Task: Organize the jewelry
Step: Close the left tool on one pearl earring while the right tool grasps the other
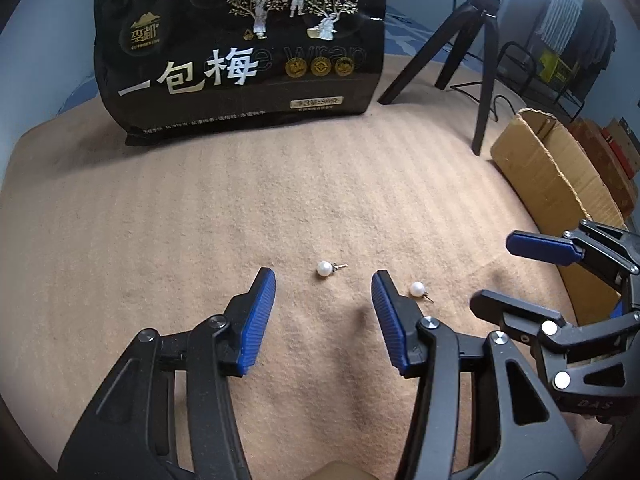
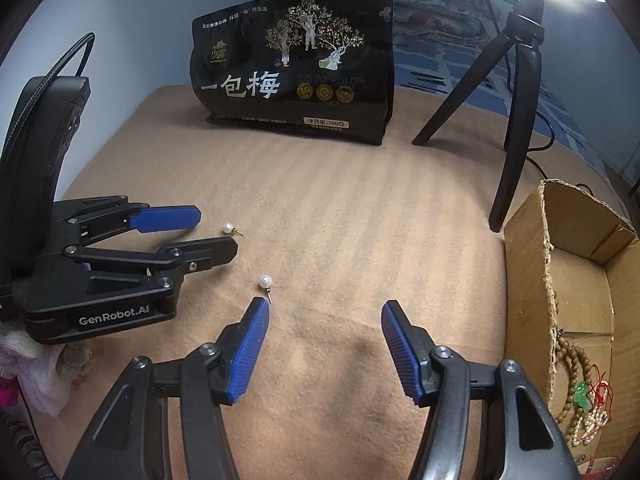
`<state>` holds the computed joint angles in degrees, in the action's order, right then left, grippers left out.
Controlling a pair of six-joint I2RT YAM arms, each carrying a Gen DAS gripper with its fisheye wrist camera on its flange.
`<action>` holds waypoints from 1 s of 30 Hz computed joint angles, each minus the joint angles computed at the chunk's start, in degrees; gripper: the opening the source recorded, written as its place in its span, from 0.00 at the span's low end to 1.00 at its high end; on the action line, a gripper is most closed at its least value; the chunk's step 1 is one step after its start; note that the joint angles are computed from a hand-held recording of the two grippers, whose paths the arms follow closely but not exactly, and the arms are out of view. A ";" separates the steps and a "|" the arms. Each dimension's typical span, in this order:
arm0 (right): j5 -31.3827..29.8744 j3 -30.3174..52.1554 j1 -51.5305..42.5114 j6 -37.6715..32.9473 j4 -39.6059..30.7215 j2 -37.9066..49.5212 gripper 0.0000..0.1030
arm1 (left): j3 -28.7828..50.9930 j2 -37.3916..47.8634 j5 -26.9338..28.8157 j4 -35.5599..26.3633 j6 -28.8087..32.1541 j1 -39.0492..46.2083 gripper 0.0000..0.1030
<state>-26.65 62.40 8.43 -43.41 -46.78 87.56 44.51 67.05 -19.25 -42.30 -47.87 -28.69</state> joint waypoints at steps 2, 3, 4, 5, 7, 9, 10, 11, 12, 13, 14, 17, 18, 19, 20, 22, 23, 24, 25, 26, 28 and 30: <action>-0.01 0.15 0.09 -0.13 -0.28 0.16 0.59 | -0.44 0.14 -0.03 0.58 -0.22 0.60 0.49; -0.11 0.11 0.15 -0.25 -0.40 0.22 0.59 | -0.94 -0.04 0.10 1.34 -0.04 1.01 0.48; -0.18 0.14 0.27 -0.32 -0.55 0.32 0.56 | -1.29 -0.18 0.04 1.72 0.00 1.27 0.40; -0.24 0.19 0.17 -0.64 -0.96 0.31 0.55 | -1.57 -0.22 0.18 2.03 0.14 1.59 0.31; -0.20 0.19 0.64 -0.51 -0.98 0.71 0.50 | -2.27 -0.74 0.67 2.75 0.71 2.17 0.26; -0.26 0.03 1.15 -0.28 -0.73 0.86 0.48 | -2.81 -0.81 1.16 3.74 1.46 2.60 0.23; -0.30 -0.10 1.40 -0.20 -0.59 0.83 0.48 | -3.00 -0.81 1.30 4.11 1.62 2.66 0.19; -0.32 -0.36 1.65 -0.13 -0.43 0.68 0.47 | -3.28 -0.82 1.73 4.75 1.98 2.86 0.16; -0.35 -0.51 2.02 -0.10 -0.32 0.66 0.46 | -3.46 -0.94 1.99 5.10 2.25 2.95 0.15; -0.28 -0.71 2.48 0.01 -0.15 0.65 0.45 | -3.58 -0.87 1.98 5.47 2.49 2.93 0.15; -0.23 -0.89 2.93 0.09 0.02 0.68 0.45 | -3.61 -0.67 1.91 5.73 2.74 2.89 0.14; 0.25 -1.52 4.22 0.71 1.03 0.82 0.42 | -3.66 0.23 2.00 6.69 3.54 3.03 0.09; 0.40 -1.70 4.76 1.11 1.47 1.00 0.41 | -3.77 0.23 2.00 6.95 3.61 3.07 0.09; 0.48 -1.69 5.20 1.47 1.66 1.20 0.40 | -3.86 0.19 2.06 7.15 3.68 3.14 0.09; 0.51 -1.73 5.39 1.57 1.74 1.29 0.39 | -3.98 0.13 2.07 7.33 3.78 3.26 0.09; 0.84 -1.90 6.33 2.17 2.43 1.47 0.38 | -4.13 -0.02 2.21 7.52 3.90 3.54 0.08; 0.92 -1.94 6.48 2.17 2.56 1.50 0.38 | -4.17 -0.06 2.23 7.54 3.94 3.70 0.08; 1.10 -1.91 7.01 2.52 2.94 1.62 0.37 | -4.27 -0.13 2.30 7.62 3.95 3.90 0.08; 1.09 -1.86 7.05 2.50 2.95 1.62 0.36 | -4.44 -0.46 2.39 7.57 3.94 4.01 0.08; 0.96 -1.80 6.83 2.20 2.69 1.51 0.36 | -4.65 -0.86 2.44 7.42 3.98 4.13 0.08; 1.13 -1.84 7.57 2.67 2.95 1.47 0.34 | -5.01 -1.62 2.60 7.18 4.17 4.39 0.08; 1.89 -2.24 8.71 3.21 3.89 1.38 0.31 | -5.29 -2.27 2.56 6.80 4.21 4.47 0.08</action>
